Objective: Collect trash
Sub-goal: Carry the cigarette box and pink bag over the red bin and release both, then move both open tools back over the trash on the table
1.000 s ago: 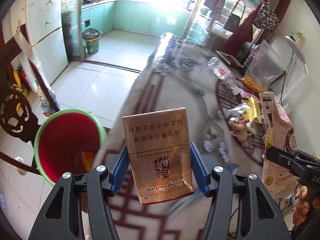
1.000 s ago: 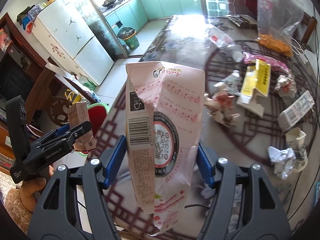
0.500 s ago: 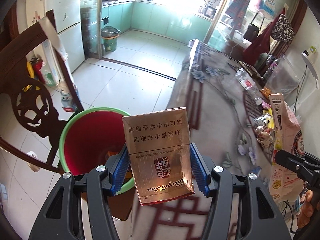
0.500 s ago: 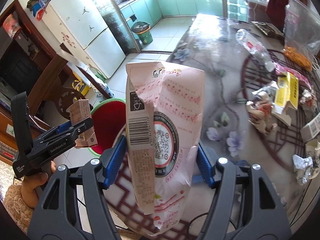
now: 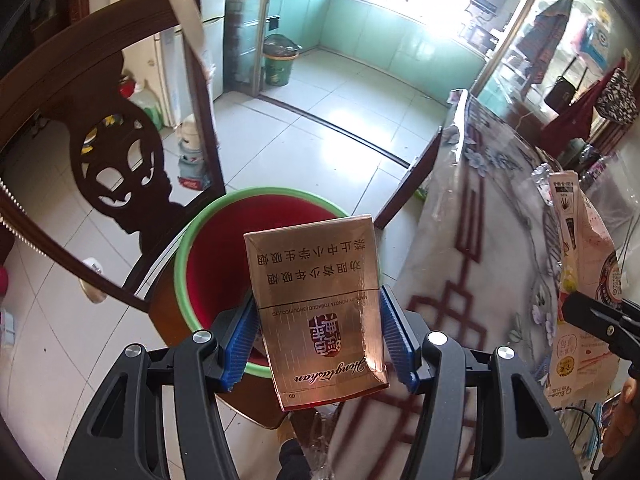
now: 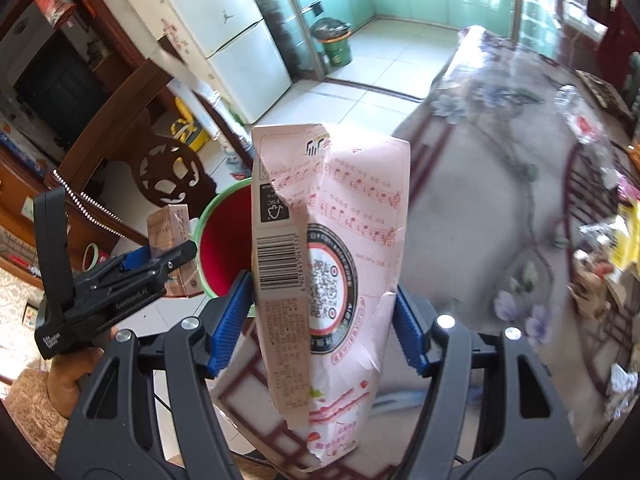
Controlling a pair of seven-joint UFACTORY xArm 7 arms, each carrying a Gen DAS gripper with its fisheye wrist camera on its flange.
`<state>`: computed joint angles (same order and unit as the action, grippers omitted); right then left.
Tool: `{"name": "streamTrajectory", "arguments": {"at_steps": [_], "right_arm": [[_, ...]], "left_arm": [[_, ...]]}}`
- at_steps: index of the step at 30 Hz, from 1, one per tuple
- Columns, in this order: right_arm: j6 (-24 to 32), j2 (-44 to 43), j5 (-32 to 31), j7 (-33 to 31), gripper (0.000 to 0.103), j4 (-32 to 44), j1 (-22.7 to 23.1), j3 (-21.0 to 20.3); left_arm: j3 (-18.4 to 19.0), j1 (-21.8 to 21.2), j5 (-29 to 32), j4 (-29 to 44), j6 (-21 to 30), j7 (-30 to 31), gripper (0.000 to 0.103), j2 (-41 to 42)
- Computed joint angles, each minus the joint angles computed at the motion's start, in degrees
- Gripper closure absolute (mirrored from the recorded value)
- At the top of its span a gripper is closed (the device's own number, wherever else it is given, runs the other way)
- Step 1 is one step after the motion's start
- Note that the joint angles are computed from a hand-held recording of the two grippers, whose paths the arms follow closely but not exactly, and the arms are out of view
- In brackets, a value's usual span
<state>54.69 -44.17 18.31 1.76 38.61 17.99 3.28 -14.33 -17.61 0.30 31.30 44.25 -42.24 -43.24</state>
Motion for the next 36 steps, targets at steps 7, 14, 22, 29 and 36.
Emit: {"name": "streamTrajectory", "arguments": {"at_steps": [7,14,22,29,36], "right_arm": [[-1.5,8.8,2.1,-3.1,0.039,3.4,3.4,1.1],[-1.4,14.3,2.3,-3.7,0.038,5.1,3.8,2.6],[-1.1,18.9,-0.4,-2.4,0.037,7.4,3.7,4.7],[-2.0,19.0,-1.6,-0.8,0.026,7.2,3.3,4.7],[-1.5,14.4,-1.7,-1.0,0.026,5.5,3.0,3.7]], "left_arm": [[1.7,1.1,-0.4,-2.4,0.9,0.0,0.048,-2.1],[2.8,2.0,-0.9,-3.7,1.2,1.0,0.048,-3.2],[3.1,2.5,-1.5,-3.8,0.3,2.0,0.048,-2.5],[2.9,2.6,-1.7,-3.4,0.2,2.0,0.048,-2.0],[2.8,2.5,-1.7,-2.7,-0.4,2.3,0.048,-0.5]]}}
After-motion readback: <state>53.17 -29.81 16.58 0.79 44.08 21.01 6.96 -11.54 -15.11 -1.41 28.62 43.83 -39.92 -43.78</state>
